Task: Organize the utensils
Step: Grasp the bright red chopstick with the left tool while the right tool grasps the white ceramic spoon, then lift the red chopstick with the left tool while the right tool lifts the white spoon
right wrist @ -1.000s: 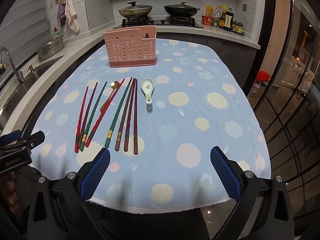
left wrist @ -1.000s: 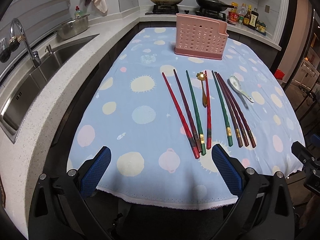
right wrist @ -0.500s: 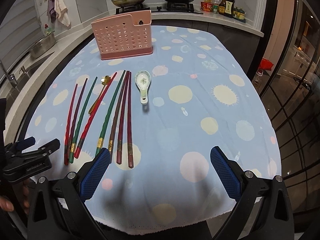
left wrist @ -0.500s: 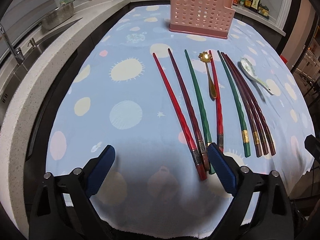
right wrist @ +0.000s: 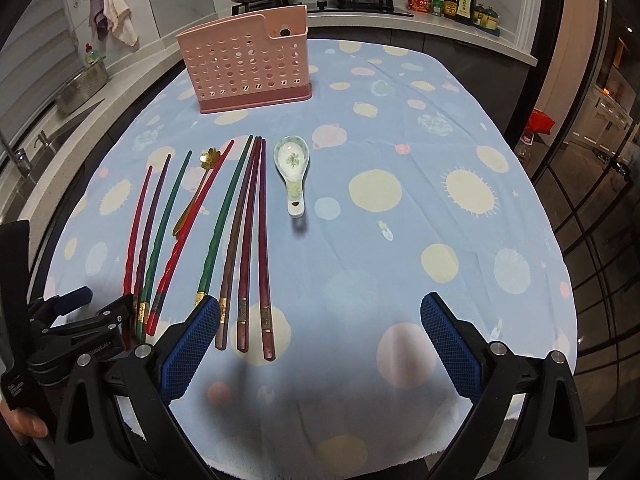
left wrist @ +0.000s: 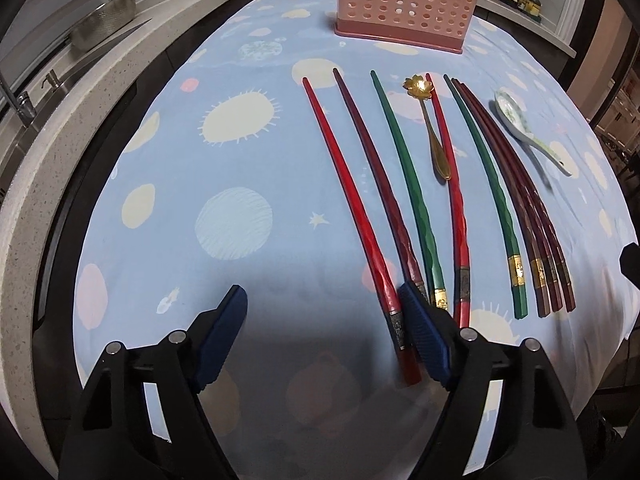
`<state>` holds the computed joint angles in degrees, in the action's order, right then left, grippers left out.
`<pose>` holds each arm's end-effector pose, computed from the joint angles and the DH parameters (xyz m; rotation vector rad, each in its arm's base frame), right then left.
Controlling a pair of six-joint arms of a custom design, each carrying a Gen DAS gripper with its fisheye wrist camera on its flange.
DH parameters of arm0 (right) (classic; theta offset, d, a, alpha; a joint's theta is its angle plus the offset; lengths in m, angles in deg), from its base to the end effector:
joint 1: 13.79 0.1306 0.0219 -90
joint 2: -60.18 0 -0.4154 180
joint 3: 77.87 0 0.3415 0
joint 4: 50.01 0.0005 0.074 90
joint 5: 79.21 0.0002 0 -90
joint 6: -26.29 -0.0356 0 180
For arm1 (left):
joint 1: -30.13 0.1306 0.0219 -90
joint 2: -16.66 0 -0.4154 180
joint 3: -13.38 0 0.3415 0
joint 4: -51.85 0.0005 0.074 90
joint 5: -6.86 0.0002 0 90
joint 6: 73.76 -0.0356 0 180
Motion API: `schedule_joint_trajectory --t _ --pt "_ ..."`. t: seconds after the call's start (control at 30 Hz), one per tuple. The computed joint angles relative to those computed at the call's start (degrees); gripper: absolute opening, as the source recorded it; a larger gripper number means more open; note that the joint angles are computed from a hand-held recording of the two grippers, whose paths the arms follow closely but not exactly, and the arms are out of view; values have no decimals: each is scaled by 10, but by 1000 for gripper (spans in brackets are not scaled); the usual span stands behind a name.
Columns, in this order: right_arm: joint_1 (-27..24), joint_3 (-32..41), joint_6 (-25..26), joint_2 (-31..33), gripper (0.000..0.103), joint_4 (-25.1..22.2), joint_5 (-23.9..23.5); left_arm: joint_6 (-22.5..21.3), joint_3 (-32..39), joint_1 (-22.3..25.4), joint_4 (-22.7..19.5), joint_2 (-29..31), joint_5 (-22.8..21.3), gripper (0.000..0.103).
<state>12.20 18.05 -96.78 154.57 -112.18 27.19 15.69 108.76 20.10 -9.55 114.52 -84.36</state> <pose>0.4073 0.1868 0.4595 0.2544 2.5483 0.0096 0.4608 -0.0812 0.4288 0.2410 2.6746 -0.0230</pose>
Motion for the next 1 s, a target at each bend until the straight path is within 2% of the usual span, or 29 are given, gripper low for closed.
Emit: schedule_joint_trajectory --t 0.1,0.23,0.3,0.37,0.43,0.5,0.53,0.6,0.7,0.8,1.0 --pt "-3 0 1 2 96 4 -2 -6 -2 6 0 -4 5 62" --pt "-14 9 4 11 90 13 -15 -16 4 20 -13 -7 31 34" --pt "-22 19 10 17 82 25 -24 -13 10 29 -27 -8 57 23" --pt "-32 29 12 26 78 40 -37 -14 12 33 -35 -11 74 21" --pt "-44 41 13 38 69 51 -61 -18 12 32 -35 -13 70 19" --pt "-56 54 15 53 53 57 -78 -16 13 33 -36 -12 75 9" --pt "-62 61 15 61 44 58 -87 -16 14 34 -37 -11 79 8" --pt "-71 72 13 76 32 59 -105 -17 16 35 -37 -10 82 6" --pt "-82 80 5 93 19 65 -136 -15 18 38 -40 -7 92 5" --pt "-88 83 -4 108 13 66 -160 -10 20 42 -41 -3 101 5" --pt "-87 77 -7 122 5 66 -175 -11 22 42 -39 0 103 5"
